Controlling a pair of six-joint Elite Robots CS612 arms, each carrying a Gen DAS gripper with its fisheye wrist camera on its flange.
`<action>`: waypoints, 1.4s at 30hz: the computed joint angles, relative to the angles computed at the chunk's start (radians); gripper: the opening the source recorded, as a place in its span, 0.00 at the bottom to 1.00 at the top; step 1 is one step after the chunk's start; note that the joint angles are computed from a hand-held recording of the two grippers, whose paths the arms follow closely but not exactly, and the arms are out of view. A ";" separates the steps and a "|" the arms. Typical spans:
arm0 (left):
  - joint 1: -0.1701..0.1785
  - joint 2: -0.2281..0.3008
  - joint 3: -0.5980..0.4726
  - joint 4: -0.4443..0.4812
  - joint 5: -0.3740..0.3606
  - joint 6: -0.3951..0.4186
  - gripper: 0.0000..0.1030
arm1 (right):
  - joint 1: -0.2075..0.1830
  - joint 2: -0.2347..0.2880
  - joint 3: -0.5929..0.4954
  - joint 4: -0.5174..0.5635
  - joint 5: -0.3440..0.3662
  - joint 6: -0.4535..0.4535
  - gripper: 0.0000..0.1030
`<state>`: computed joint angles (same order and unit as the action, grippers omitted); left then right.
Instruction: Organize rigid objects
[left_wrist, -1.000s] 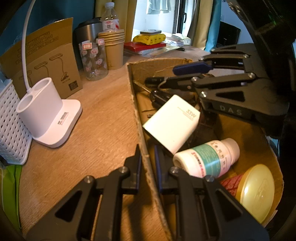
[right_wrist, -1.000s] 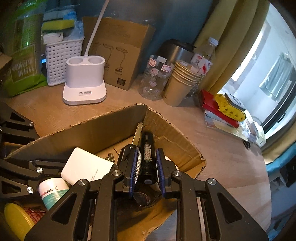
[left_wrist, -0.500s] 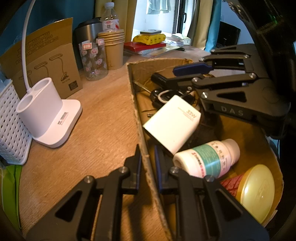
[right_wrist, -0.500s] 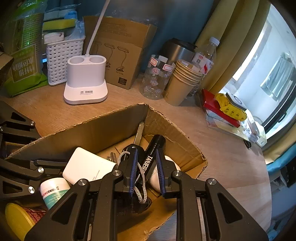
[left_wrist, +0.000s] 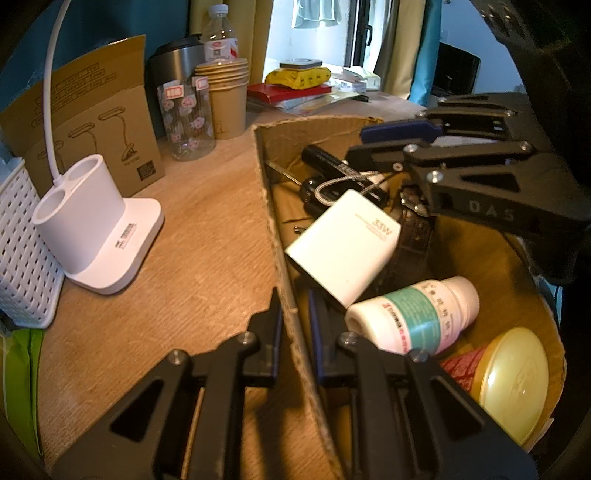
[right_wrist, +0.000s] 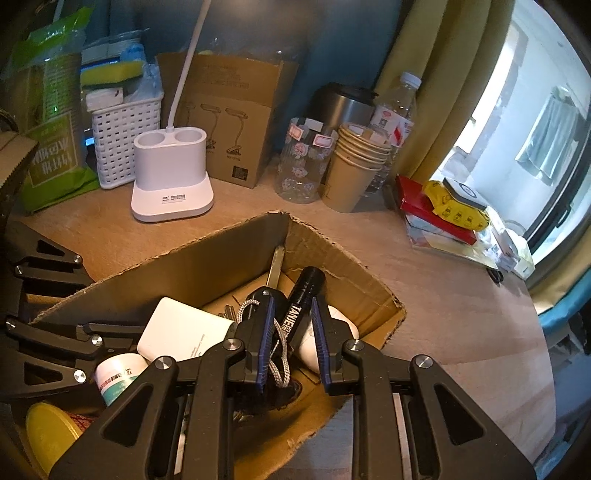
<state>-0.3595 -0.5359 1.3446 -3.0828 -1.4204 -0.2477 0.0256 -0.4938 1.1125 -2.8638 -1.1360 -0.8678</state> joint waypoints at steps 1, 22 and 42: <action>0.000 0.000 0.000 0.000 0.000 0.000 0.14 | -0.001 -0.003 0.006 -0.006 0.001 0.008 0.22; -0.010 -0.021 0.032 -0.053 0.031 0.007 0.26 | -0.055 -0.113 0.171 -0.208 0.017 0.358 0.39; -0.050 -0.147 0.178 -0.330 0.065 0.035 0.74 | -0.131 -0.214 0.407 -0.630 -0.033 0.676 0.72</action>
<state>-0.4096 -0.6833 1.5227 -3.4125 -1.3553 -0.2126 -0.1051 -0.7082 1.5193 -3.4933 -1.1690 -0.1915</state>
